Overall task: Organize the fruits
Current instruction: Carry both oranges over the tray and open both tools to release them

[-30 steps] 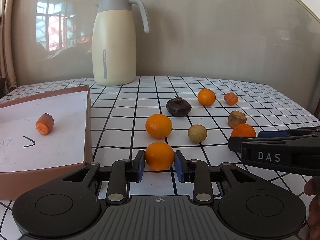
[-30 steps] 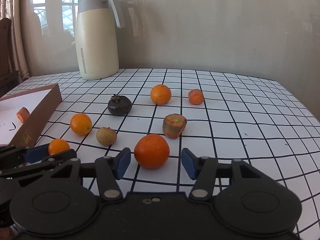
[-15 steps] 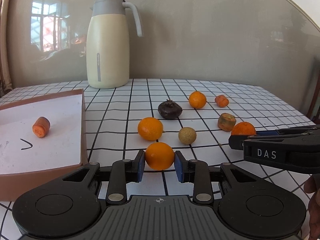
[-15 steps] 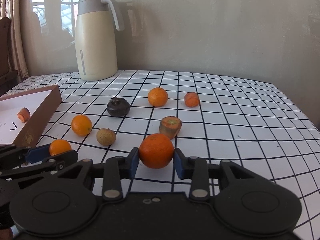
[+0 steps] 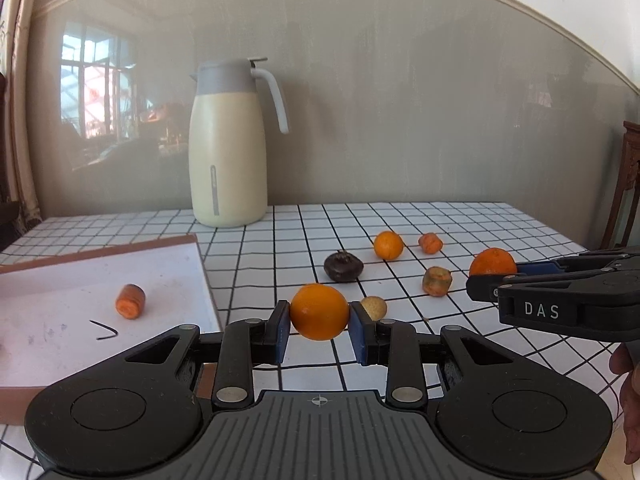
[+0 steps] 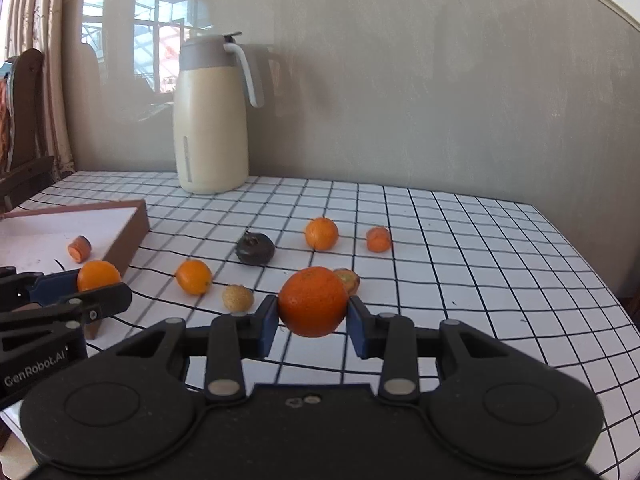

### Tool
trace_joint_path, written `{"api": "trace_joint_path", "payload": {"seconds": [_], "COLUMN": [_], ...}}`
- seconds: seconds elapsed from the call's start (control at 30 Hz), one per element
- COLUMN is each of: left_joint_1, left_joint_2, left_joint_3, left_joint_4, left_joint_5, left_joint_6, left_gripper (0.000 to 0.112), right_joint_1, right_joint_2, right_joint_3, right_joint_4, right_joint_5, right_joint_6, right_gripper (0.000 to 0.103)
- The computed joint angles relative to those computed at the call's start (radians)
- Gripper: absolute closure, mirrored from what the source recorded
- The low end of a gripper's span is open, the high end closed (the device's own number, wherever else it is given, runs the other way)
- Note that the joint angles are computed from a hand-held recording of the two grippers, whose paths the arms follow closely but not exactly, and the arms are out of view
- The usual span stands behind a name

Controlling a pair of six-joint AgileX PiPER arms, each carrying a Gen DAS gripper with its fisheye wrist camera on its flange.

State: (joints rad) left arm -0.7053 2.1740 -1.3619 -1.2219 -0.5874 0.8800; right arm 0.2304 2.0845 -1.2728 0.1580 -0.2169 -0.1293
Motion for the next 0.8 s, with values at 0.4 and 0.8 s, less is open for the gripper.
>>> {"api": "trace_joint_path", "payload": {"seconds": [0.4, 0.8], "left_joint_1": [0.018, 0.076], "left_joint_2": [-0.151, -0.242], "left_joint_3": [0.203, 0.34], "left_joint_4": [0.104, 0.165], "left_joint_5": [-0.094, -0.145], "left_joint_6": [-0.105, -0.187], "left_gripper": [0.081, 0.081], "right_joint_1": [0.079, 0.166], "right_joint_2": [-0.06, -0.037], "right_joint_3": [0.041, -0.016], "right_joint_4": [-0.054, -0.039], "right_joint_5": [-0.072, -0.084], "right_joint_6": [0.029, 0.003], "right_gripper": [0.075, 0.075]}}
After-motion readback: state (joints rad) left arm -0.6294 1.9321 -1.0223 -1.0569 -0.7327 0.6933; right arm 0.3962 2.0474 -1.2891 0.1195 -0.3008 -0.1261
